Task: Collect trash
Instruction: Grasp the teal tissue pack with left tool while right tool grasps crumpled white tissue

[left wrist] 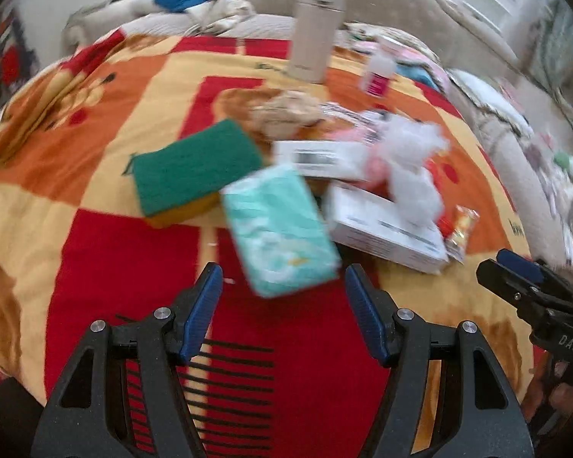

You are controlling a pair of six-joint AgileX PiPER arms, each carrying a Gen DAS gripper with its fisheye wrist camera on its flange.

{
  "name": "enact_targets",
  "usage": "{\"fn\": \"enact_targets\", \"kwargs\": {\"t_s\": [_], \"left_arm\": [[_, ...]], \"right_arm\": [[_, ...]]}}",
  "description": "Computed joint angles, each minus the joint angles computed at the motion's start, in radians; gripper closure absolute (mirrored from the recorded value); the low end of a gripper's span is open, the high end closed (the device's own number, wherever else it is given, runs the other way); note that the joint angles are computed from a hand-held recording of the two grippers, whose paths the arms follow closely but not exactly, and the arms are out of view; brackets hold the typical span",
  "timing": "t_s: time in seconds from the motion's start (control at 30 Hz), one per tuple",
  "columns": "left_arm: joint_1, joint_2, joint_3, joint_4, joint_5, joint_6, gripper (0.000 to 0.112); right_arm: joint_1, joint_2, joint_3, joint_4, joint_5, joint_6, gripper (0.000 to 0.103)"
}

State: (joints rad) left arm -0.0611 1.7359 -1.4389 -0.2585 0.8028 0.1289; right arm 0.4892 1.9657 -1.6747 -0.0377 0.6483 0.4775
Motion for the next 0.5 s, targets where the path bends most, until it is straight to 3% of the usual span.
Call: {"fn": "enact_targets", "kwargs": {"t_s": [0.1,0.5], "left_arm": [[0.048,0.029,-0.023,-0.077,0.022,0.035,0.047],[0.070,0.162,-0.148,-0.203,0.058,0.073,0.047]], "right_arm": [[0.018,0.106,-0.172,-0.003,0.052,-0.040,0.026],[-0.001,0.515,-0.887,0.045,0.394,-0.226,0.059]]}}
